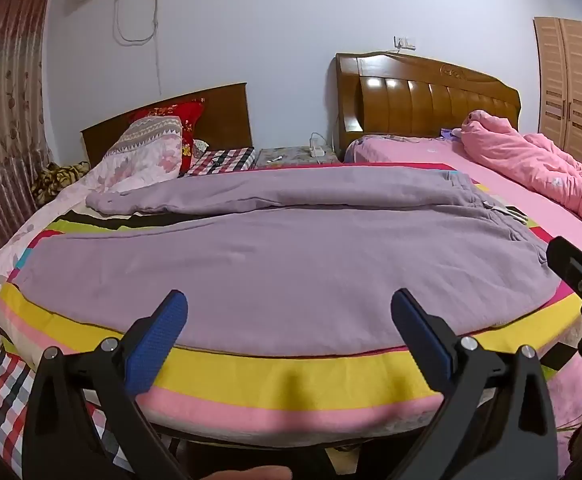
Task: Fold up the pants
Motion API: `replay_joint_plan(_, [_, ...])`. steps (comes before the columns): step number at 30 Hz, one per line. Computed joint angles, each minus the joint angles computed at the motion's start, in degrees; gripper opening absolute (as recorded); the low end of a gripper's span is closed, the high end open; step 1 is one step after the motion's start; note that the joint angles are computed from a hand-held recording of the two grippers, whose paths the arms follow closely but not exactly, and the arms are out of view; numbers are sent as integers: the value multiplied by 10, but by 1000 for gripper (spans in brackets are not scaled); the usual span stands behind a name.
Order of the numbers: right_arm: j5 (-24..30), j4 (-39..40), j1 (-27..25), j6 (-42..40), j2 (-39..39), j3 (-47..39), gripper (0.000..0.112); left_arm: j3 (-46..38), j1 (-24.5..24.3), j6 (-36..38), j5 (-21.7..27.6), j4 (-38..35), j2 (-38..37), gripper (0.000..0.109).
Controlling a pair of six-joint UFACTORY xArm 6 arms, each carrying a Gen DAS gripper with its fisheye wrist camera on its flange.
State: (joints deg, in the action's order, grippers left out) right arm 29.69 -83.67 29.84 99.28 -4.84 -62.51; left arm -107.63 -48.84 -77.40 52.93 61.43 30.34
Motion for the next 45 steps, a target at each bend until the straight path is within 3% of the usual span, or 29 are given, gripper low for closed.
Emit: replay_joint_plan(45, [-30, 33, -13, -14, 6, 5, 99, 12, -1, -15, -1, 1, -7, 102])
